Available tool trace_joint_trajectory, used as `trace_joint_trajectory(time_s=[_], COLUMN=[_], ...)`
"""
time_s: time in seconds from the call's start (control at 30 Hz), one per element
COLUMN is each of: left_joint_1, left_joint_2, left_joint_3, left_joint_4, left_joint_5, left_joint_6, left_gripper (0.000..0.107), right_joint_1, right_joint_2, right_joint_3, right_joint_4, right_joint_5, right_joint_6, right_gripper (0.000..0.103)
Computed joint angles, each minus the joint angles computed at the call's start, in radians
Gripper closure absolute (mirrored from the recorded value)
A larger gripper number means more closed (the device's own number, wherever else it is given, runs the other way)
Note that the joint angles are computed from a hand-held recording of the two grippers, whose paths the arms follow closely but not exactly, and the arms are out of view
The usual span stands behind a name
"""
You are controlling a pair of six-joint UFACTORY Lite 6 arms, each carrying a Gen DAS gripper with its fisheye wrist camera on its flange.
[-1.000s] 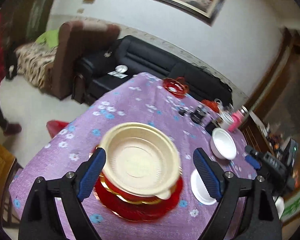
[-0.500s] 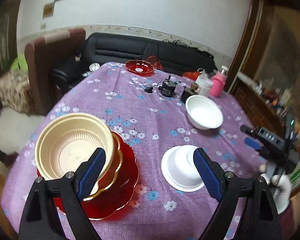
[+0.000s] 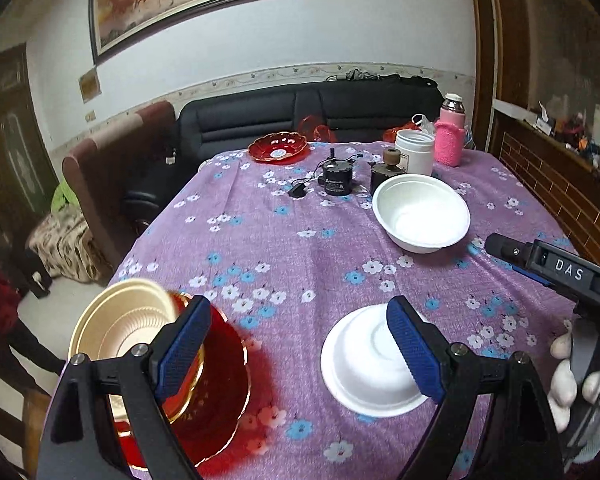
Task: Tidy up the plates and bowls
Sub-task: 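Move the right tool to the white bowl's rim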
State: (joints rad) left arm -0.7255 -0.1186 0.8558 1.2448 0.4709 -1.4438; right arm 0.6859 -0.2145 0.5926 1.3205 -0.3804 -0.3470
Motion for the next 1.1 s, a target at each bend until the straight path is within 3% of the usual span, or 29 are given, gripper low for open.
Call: trace_joint_trajectory(time_s=[0.3,0.73,0.87,1.0,1.1], left_joint_1=[-0.051,-0.043,-0.042,-0.033,-0.001], left_joint_2=[0.157,0.294,0.361,0.444,0.523], left_joint_3=[0.146,0.289,0.362,0.462,0.585], left_joint_4=[0.089,0.092,0.072,0.021,-0.107], left_joint_5=[0.081,0.104,0.119,0.133,0.118], left_joint_6=[-0.058,-0.017,0.030,0.120,0.269], left_gripper=[0.018,0.018,0.018,0.018,0.018], right_joint_1=[-0.028,-0.085,-0.158,-0.202,-0.247], right_joint_2=[0.055,0.134,0.176,0.244,0.283], right_joint_3=[0.063,0.194,0.262,0.314,0.283], right_joint_4=[-0.016,-0.036,-0.087,-0.097,-0.268], right_joint_5=[0.004,0.017,0.049,0.006,0.003], right_joint_6=[-0.026,-0.069,-0.030,-0.032,0.156], right_gripper=[0.032,0.030,0.027,0.027,0.027])
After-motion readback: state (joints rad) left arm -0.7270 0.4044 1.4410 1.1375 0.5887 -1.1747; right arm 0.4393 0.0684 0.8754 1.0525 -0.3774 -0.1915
